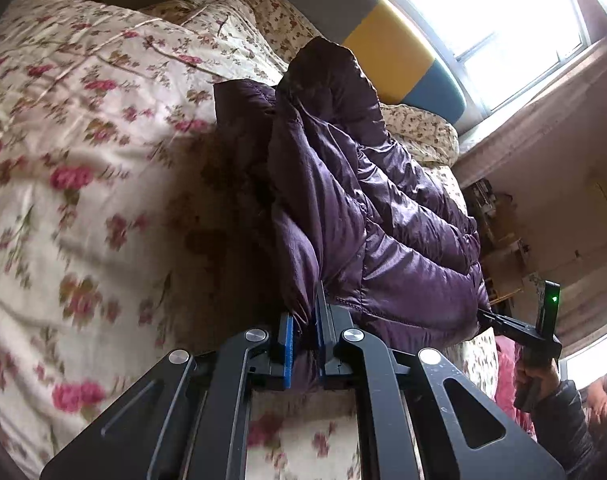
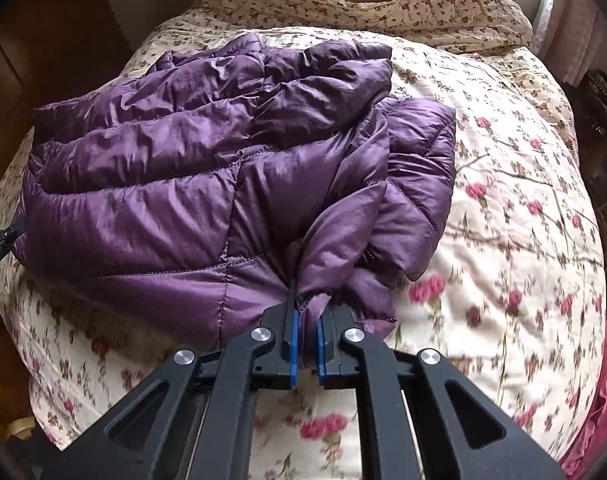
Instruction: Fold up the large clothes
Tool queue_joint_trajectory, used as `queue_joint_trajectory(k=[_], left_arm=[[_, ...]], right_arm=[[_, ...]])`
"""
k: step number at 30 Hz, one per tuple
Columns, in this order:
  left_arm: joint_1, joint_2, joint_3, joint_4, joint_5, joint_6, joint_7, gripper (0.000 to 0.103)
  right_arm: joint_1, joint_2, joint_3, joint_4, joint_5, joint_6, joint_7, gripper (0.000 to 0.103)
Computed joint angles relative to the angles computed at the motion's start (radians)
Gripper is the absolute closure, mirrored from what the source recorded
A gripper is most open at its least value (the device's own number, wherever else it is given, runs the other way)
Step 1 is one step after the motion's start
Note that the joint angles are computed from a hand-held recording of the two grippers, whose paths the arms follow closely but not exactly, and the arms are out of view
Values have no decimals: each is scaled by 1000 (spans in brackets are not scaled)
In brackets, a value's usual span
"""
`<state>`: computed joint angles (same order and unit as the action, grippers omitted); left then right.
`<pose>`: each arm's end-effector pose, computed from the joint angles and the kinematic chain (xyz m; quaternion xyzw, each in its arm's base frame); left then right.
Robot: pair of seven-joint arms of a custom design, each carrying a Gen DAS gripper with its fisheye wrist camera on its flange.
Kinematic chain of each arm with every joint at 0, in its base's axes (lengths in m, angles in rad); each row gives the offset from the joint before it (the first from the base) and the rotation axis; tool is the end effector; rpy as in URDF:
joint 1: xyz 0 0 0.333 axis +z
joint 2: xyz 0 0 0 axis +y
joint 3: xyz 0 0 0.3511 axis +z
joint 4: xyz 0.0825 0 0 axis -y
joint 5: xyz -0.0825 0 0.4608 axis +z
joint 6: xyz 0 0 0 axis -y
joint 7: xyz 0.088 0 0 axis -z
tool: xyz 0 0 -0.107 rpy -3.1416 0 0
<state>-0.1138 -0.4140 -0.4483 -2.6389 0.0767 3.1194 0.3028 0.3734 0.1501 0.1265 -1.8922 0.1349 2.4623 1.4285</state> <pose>0.4120 -0.2729 0.4530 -0.7983 0.4297 -0.4190 0.0493 0.6213 0.3351 0.4710 -0.8517 0.4770 -0.0682 0.2061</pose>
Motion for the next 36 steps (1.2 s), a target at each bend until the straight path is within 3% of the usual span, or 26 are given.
queue_joint_trajectory(k=[10,18,19,20,22,24,25,26,32,36], left_arm=[[-83,-165,-27,-118,-36,-46,-67,95],[-152,-257,-25,-151,-29,-143,-111,94],[-147,-266,-32,-146,-21,-167,-117,87],[-142,-276,-36,-142,-15,-196,-128,64],[-119,-308,-50,-148,4,-212,-161,39],[-105,-335,-48,-143,34,-247,-167,39],[-97,-342,-45,-142,46,-254,-170,39],[-82,-344,-45,-136,57,-259,-176,39],[-16,-261,-6,-82,94,-193,-156,39],[0,-180,26,-39,87,-140,-123,39]], right_arm=[[39,-205,19,-244,-93,33,55,98],[53,-286,75,-346,-423,41,234,95],[54,-283,80,-342,-458,39,256,90],[56,-282,79,-340,-478,42,266,77],[61,-292,71,-350,-471,64,266,58],[65,-294,61,-341,-444,73,251,44],[63,-291,59,-331,-442,76,255,29],[58,-289,56,-322,-445,98,263,25],[43,-168,27,-154,-340,115,308,25],[34,-33,6,3,-243,54,350,25]])
